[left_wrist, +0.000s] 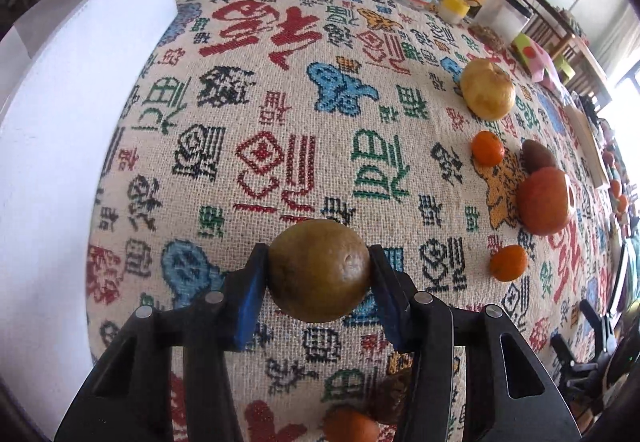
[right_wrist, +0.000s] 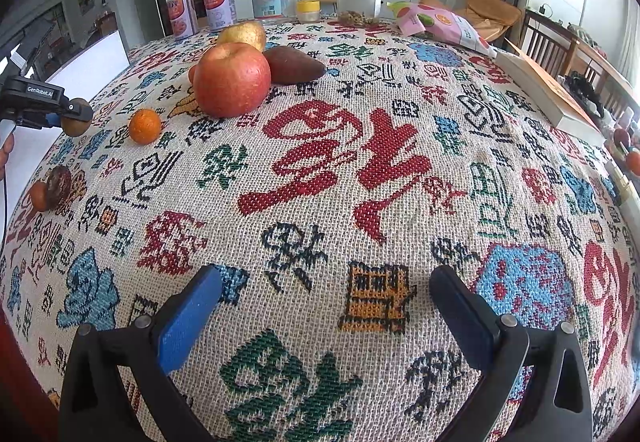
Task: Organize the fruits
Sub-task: 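Grasp the brown round kiwi with the left gripper and lift it, then grasp the small mandarin with the right gripper while the left gripper holds the kiwi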
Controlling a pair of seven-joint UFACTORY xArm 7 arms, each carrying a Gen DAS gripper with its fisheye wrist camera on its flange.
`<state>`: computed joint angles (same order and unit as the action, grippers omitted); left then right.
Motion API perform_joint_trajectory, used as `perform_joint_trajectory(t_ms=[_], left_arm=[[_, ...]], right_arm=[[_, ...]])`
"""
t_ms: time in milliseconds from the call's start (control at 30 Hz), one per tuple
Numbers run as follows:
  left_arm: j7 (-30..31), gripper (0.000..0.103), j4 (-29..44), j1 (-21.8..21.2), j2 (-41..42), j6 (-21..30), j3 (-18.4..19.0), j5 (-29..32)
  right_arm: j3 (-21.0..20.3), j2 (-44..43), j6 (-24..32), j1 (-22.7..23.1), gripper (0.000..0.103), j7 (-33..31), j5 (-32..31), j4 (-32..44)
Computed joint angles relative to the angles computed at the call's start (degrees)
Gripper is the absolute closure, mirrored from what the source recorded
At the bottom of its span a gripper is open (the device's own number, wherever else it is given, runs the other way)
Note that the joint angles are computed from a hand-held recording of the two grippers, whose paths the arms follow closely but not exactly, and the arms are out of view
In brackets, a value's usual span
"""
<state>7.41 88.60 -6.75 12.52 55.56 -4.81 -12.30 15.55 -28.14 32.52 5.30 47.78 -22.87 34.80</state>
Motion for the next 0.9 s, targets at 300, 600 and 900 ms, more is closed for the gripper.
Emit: perform_joint_trajectory(t_ms=[300,600,900], left_arm=[[4.26,0.036,-7.2,1.4,-5.03,-7.46,0.32,-4.15],[4.47,0.047,-7.54,0.15,-4.08,-8.17,0.07,-2.04],[7.31,0.053,-15.66,1.03,-10.9,-12.62,0.88,-4.72]], right_arm=[[-0.08,-0.01,0.03,0.09,0.0,-0.01,-0.04,0.01],[-0.07,0.04,0.05,0.11,0.0,0.03,-0.07,0.05],[-0.07,0.04,0.18,0.15,0.0,-0.07,-0.1,0.09]])
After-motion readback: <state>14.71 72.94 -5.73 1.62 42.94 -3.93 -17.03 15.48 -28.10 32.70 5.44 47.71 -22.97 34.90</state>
